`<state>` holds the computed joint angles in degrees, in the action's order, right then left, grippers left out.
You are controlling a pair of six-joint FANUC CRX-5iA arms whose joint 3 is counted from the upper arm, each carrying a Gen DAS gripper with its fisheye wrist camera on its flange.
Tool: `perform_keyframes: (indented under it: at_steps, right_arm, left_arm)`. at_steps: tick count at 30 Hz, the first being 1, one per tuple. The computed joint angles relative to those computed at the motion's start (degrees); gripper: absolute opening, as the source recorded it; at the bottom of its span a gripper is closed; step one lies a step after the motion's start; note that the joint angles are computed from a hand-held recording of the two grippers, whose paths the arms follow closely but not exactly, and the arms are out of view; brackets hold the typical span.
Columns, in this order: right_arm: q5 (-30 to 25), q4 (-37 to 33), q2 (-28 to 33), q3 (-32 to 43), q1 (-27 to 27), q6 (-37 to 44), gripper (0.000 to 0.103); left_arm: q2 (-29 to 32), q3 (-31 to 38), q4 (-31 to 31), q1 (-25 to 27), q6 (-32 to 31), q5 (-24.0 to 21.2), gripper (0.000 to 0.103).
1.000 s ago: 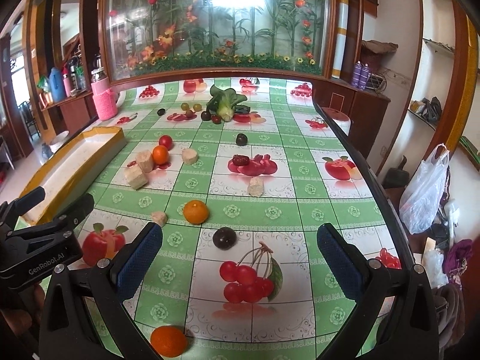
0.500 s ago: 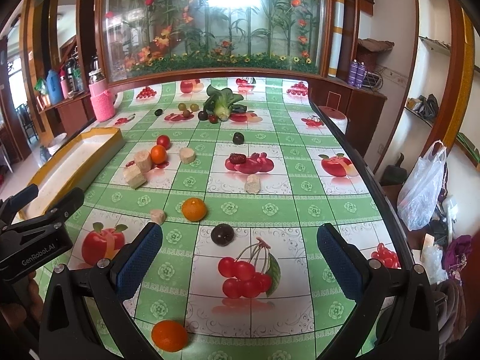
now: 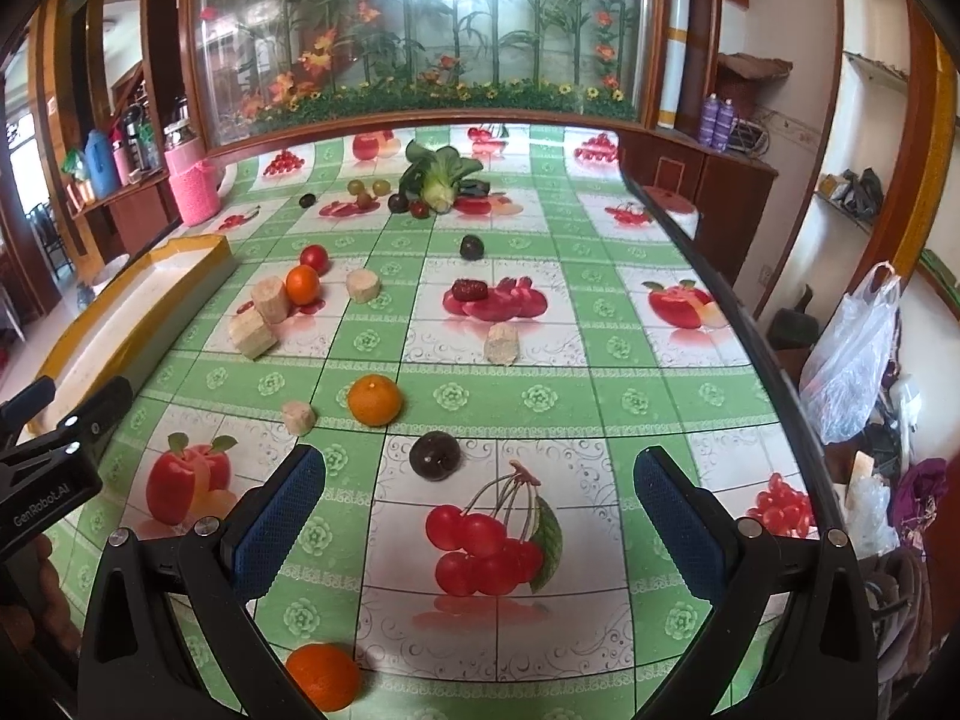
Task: Organize fruits
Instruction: 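Grasp the dark plum with the right tool while the left tool grasps the small orange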
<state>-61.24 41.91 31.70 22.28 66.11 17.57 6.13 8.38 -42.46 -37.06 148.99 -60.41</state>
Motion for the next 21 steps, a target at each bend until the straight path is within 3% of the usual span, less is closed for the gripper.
perform_keyframes:
  at_steps: [6,11,13,17,21]
  right_arm:
    - [2.7,-6.1,1.5,2.2,-1.9,7.9,0.102]
    - [2.8,-11.9,4.2,6.5,-3.2,16.9,0.082]
    - [1.5,-15.0,5.9,9.4,-3.8,20.7,0.061]
    - [1.3,-19.8,7.0,11.8,-4.9,24.7,0.052]
    - [5.0,-21.0,5.7,9.4,-5.5,25.6,0.036]
  left_arm:
    - [1.0,0.3,2.1,0.7,-2.5,-0.6,0.103]
    - [1.6,1.1,2.9,0.5,-4.6,-1.8,0.103]
    - [1.7,1.2,3.1,0.5,-5.1,-1.9,0.103]
    - [2.1,1.3,3.5,0.4,-5.6,-2.1,0.103]
    - [2.8,1.5,4.7,0.5,-6.6,-2.0,0.103]
